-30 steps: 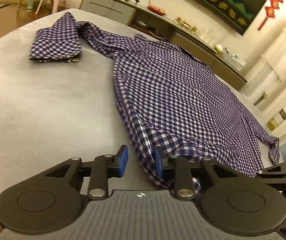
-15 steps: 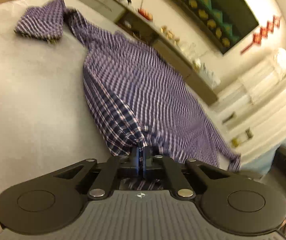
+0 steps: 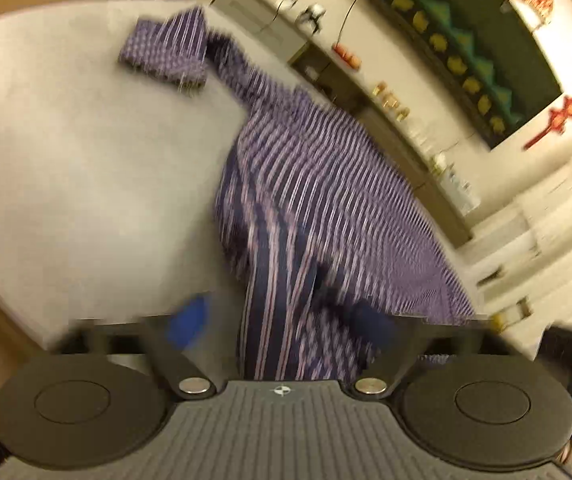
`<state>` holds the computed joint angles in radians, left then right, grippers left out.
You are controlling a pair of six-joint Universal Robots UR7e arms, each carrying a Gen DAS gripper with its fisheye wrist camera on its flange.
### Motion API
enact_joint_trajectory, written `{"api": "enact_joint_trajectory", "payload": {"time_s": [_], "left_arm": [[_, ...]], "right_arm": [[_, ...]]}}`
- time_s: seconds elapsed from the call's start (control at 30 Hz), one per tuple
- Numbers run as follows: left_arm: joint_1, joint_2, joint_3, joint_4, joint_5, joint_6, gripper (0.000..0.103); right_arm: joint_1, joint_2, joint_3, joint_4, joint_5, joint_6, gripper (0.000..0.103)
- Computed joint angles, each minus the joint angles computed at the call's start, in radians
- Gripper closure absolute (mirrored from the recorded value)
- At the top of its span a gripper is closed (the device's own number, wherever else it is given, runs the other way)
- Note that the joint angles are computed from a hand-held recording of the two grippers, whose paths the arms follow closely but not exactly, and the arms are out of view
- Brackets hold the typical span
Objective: Fold clothes
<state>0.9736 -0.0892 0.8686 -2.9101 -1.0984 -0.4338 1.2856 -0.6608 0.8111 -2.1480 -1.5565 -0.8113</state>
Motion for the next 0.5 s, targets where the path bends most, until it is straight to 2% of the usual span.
{"api": "enact_joint_trajectory", "payload": {"time_s": [0.07, 0.1, 0.13, 0.17, 0.2, 0.23, 0.27, 0.3, 0.33, 0.4, 0.43, 0.5], "left_arm": [[-0.003, 0.019, -0.025, 0.037, -0.005, 0.026, 0.014], [-0.003, 0.031, -0.044, 0.042, -0.019, 0.062, 0.022], [-0.001, 0.041, -0.062, 0.045, -0.046, 0.106, 0.058], [-0.001, 0.042, -0.073, 0.054, -0.065, 0.140, 0.088], [-0.002, 0.033, -0.073, 0.057, -0.076, 0.169, 0.103], [-0.005, 0.009, -0.045, 0.019, -0.100, 0.196, 0.103], [-0.011, -0.030, 0.009, -0.061, -0.136, 0.218, 0.103], [-0.020, -0.080, 0.074, -0.142, -0.163, 0.240, 0.103], [-0.030, -0.135, 0.135, -0.199, -0.180, 0.255, 0.103], [-0.034, -0.215, 0.199, -0.194, -0.183, 0.251, 0.103], [-0.034, -0.242, 0.211, -0.150, -0.155, 0.243, 0.103], [-0.036, -0.267, 0.198, -0.004, -0.039, 0.215, 0.103]], "right_arm": [[-0.001, 0.010, -0.013, 0.007, 0.001, 0.001, 0.092], [-0.002, 0.014, -0.024, 0.023, 0.008, 0.009, 0.092], [-0.004, 0.021, -0.043, 0.051, 0.019, 0.017, 0.092], [-0.006, 0.028, -0.063, 0.080, 0.030, 0.024, 0.092], [-0.008, 0.035, -0.085, 0.111, 0.042, 0.030, 0.092], [-0.011, 0.039, -0.110, 0.148, 0.052, 0.029, 0.087], [-0.014, 0.040, -0.126, 0.176, 0.064, 0.026, 0.066], [-0.020, 0.028, -0.118, 0.169, 0.078, 0.019, 0.054], [-0.027, 0.012, -0.098, 0.134, 0.085, 0.015, 0.032], [-0.041, -0.004, -0.081, 0.074, 0.083, 0.028, 0.032], [-0.047, 0.000, -0.091, 0.063, 0.067, 0.040, 0.032], [-0.055, 0.015, -0.116, 0.035, 0.013, 0.062, 0.032]]}}
